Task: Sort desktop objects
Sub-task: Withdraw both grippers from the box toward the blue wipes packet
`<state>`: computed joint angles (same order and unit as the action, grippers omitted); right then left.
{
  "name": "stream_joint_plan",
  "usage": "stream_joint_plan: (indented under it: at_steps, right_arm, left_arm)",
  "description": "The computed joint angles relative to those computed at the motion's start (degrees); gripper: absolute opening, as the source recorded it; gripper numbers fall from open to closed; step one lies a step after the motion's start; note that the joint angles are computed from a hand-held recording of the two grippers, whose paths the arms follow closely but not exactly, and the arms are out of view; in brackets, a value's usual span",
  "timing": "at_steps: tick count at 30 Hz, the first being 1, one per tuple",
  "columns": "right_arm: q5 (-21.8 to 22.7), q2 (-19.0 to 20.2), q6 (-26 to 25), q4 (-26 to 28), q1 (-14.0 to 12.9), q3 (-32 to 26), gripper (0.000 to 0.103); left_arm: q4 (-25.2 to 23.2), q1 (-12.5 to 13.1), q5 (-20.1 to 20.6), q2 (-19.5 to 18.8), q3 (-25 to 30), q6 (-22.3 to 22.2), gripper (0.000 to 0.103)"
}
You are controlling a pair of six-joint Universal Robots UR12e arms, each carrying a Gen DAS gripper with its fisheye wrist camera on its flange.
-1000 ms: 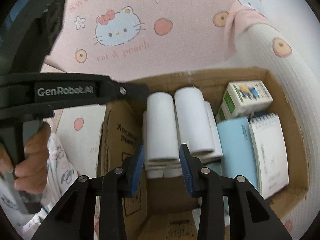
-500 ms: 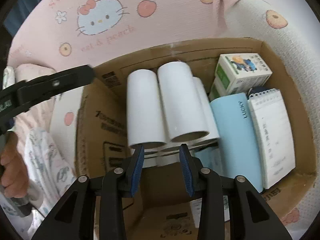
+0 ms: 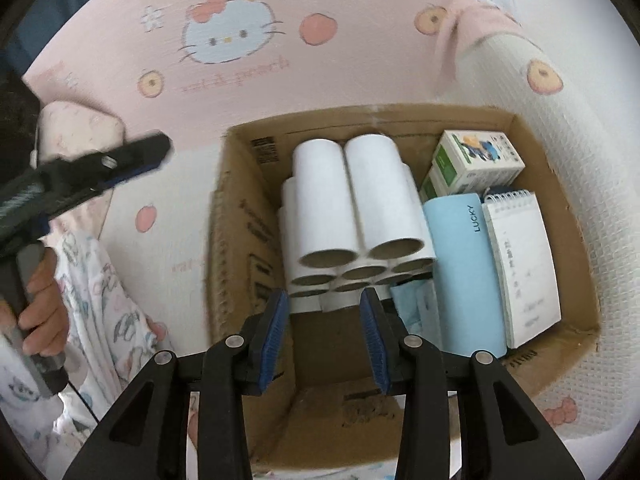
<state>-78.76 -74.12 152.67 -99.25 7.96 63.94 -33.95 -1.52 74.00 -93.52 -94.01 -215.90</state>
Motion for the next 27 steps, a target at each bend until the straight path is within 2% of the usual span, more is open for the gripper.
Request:
stream_joint_plan:
  at_steps: [5, 9, 10, 12, 15, 17, 19, 20, 24, 27]
  right_arm:
    - [-0.9, -1.9, -2.6, -0.6, 0.1, 1.6, 0.035]
    - [-3.3, -3.6, -5.0, -1.8, 0.6, 3.5, 0.035]
    - [-4.2, -4.0, -5.5, -2.4, 0.8, 4.1, 0.035]
    - [-6.1, -4.9, -6.4, -3.8, 1.3, 5.1, 0.035]
    - [-7.0, -5.9, -6.8, -5.7, 2.0, 6.4, 0.036]
    - [-6.3, -6.4, -7.0, -6.8, 2.4, 6.9, 0.036]
    - [-3.3, -6.8, -7.0, -8.6, 2.5, 7.7, 0.036]
    - [-1.4, -6.9, -6.5, -9.3, 2.5, 8.0, 0.036]
    - [0.2, -7.2, -5.9, -14.3, 3.7, 9.7, 0.036]
    - [1.4, -7.9, -8.1, -19.0, 4.7, 12.2, 0.036]
  left_arm:
    - [0.4, 0.4, 1.0, 2.4, -4.3, -0.1, 0.044]
    - [-1.0, 1.0, 1.0, 4.2, -7.5, 1.2, 0.044]
    - [-1.2, 0.9, 2.1, 4.7, -8.3, 1.3, 0.044]
    - [1.5, 0.5, 5.4, 5.8, -10.4, 1.0, 0.044]
    - [4.7, 1.0, 5.8, 6.8, -12.7, -0.7, 0.044]
    - [5.6, 1.7, 4.9, 7.1, -14.1, -3.5, 0.044]
    - [6.1, 2.4, 4.4, 7.3, -15.3, -5.5, 0.044]
    - [5.8, 2.7, 3.9, 7.4, -15.7, -5.5, 0.044]
    - [2.0, 3.6, 2.5, 7.4, -16.5, -4.6, 0.044]
    - [3.0, 4.5, 0.4, 7.2, -17.3, -5.9, 0.044]
